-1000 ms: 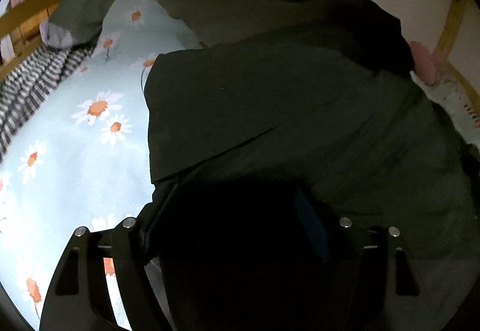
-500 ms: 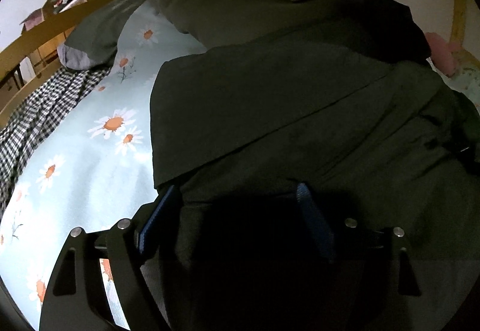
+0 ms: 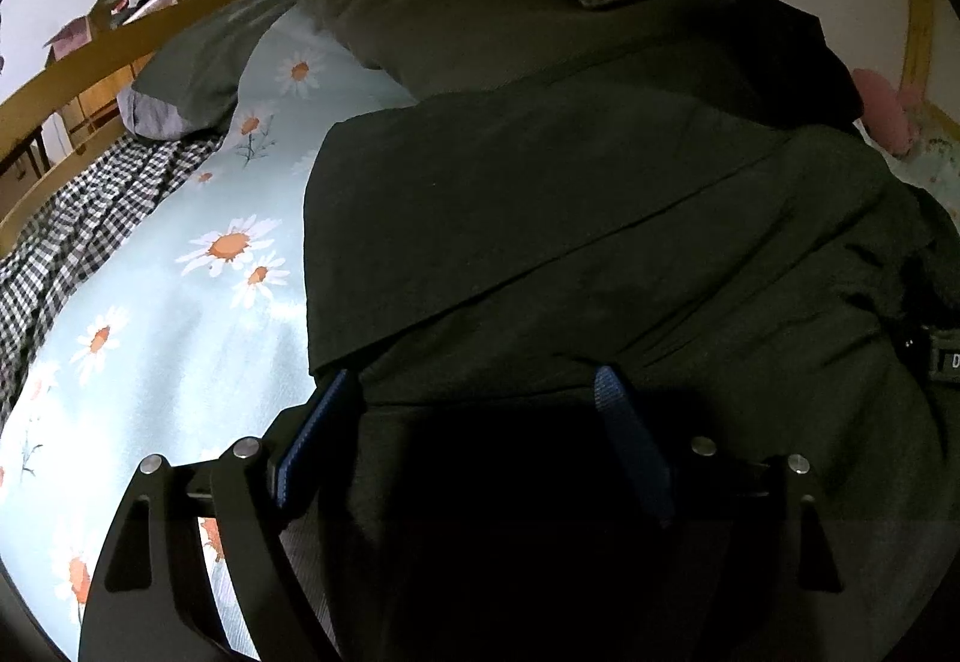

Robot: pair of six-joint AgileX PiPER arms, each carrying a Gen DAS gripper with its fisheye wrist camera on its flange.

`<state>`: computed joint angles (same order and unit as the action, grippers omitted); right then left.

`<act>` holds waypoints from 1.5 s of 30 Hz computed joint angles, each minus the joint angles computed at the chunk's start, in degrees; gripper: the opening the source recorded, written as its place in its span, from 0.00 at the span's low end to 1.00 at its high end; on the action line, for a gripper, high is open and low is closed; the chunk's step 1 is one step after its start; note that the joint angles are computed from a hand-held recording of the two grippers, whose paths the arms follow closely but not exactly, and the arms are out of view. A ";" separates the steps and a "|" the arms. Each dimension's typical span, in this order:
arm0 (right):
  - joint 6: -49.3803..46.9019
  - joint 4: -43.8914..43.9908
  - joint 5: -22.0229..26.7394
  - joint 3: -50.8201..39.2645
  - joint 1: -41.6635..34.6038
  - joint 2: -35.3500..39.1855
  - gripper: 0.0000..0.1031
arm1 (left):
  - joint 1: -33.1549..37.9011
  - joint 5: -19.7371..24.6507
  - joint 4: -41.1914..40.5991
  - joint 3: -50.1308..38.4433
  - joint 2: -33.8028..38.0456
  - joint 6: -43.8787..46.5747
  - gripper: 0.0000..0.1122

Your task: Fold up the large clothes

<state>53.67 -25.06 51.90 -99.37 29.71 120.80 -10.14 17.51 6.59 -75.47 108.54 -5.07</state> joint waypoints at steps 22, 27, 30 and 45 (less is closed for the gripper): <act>-11.95 7.61 -11.72 13.32 -6.05 -11.84 0.97 | -16.74 17.05 13.79 -12.71 -4.74 -23.19 0.86; -15.98 8.87 -14.95 19.18 -10.05 -20.04 0.97 | -21.64 20.58 20.24 -16.57 -1.74 -30.81 0.86; -18.97 9.37 -14.34 22.20 -13.02 -23.76 0.97 | -23.30 22.56 20.29 -18.40 -0.83 -32.11 0.86; -43.41 20.84 -10.83 29.90 -36.37 -32.65 0.97 | -37.32 37.83 20.08 -46.41 13.98 -32.21 0.86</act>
<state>10.26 -4.23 41.06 -69.46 -6.66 88.15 -47.47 55.34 26.68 -121.88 122.52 -37.28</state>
